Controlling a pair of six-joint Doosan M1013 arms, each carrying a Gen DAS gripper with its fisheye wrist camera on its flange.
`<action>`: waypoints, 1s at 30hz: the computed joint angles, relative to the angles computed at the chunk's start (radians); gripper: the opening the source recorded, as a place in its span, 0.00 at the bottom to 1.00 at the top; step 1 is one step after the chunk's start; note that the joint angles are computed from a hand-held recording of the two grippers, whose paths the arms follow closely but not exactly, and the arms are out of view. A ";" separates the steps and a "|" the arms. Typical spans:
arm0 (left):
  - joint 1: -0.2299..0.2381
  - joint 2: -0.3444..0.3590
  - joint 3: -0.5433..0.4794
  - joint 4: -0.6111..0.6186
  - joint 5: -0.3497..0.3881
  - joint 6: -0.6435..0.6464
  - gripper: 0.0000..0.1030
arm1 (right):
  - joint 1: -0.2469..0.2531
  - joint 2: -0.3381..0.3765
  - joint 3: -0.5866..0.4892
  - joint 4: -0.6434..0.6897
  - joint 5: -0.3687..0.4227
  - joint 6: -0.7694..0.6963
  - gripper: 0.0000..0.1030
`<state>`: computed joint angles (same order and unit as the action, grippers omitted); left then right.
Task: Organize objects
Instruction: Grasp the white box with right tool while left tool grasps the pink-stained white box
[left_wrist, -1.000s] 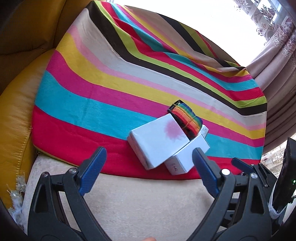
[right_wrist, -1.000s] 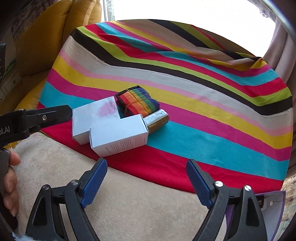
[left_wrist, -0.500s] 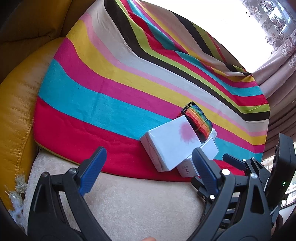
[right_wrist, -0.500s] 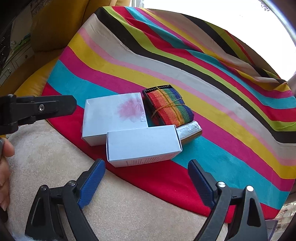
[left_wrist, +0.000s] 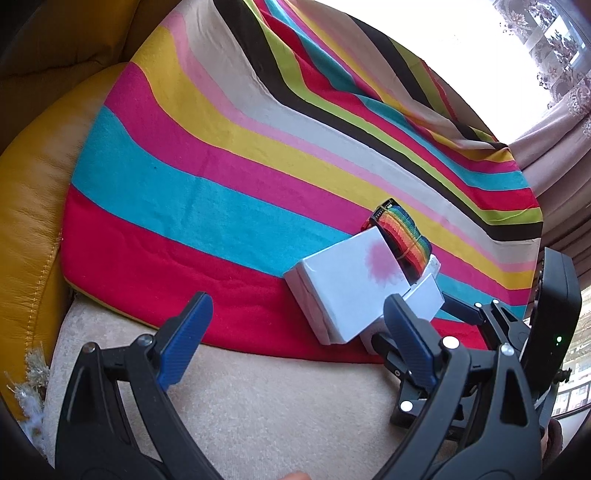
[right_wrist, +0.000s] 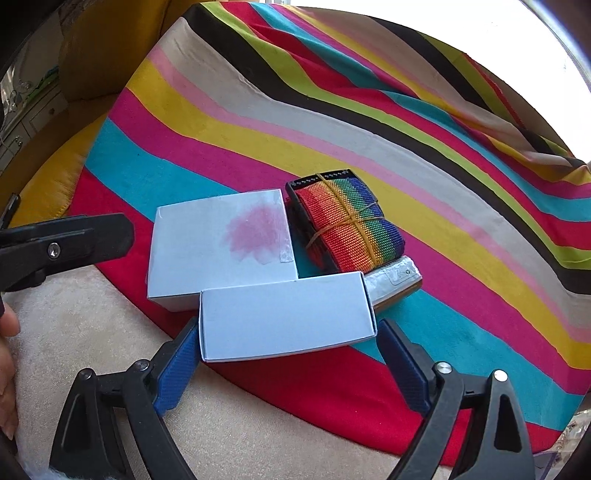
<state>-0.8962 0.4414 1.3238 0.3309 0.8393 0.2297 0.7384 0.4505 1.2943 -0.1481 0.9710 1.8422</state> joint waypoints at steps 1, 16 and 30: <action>0.000 0.001 -0.001 -0.003 0.002 0.004 0.92 | -0.001 -0.002 0.004 0.000 -0.005 0.003 0.86; 0.006 0.055 -0.082 -0.145 0.066 -0.055 0.92 | 0.015 -0.110 0.138 -0.299 -0.074 0.406 0.85; -0.022 0.196 -0.314 -0.025 0.352 -0.254 0.94 | 0.003 -0.191 0.247 -0.409 -0.128 0.604 0.85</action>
